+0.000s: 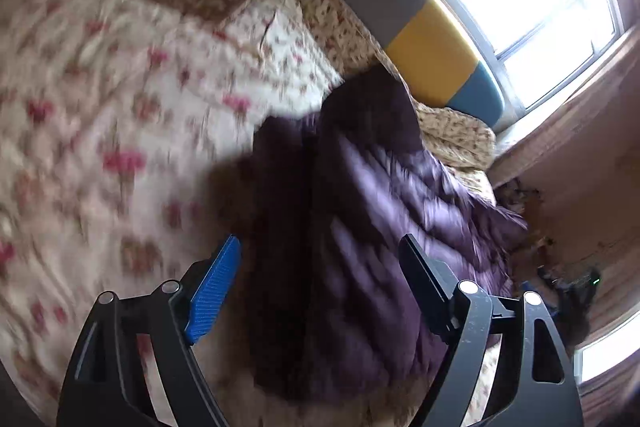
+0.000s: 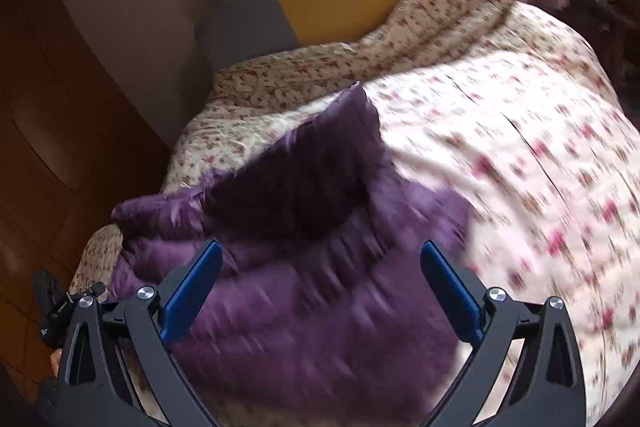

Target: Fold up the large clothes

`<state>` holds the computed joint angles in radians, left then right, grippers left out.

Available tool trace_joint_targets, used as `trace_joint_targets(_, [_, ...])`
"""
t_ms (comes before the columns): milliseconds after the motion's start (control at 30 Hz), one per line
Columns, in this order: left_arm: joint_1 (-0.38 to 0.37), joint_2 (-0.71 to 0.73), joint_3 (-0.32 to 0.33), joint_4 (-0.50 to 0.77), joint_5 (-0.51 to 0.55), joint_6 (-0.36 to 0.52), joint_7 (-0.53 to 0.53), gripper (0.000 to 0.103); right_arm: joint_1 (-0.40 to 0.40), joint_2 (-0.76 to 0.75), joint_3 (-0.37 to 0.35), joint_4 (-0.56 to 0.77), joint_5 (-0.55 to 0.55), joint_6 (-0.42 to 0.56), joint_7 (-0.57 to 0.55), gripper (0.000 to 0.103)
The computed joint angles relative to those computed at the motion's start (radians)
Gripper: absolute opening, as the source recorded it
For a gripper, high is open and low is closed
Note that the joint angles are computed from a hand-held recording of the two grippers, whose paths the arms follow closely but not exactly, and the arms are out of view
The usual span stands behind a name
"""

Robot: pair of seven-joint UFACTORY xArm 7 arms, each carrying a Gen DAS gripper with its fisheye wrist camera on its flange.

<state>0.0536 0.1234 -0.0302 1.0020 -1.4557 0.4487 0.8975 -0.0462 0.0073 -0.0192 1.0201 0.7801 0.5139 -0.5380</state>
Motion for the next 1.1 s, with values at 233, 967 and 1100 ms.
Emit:
trace_joint_targets(233, [0.000,-0.013,0.005,-0.066,-0.132,0.110,0.089,0.078,-0.003,-0.036,-0.020,-0.157,-0.010,0.040,0.020,0.083])
trace_joint_targets(967, [-0.096,-0.640,0.092,-0.625,0.108,0.152,0.018,0.034,0.029,-0.734,-0.110,-0.538,-0.338,0.386,0.160,0.016])
trace_joint_targets(1100, [-0.092,-0.906,0.095,-0.805,0.255,0.181,-0.149,0.034,0.009,-0.854,-0.145,-0.589,-0.411,0.479,0.172,0.016])
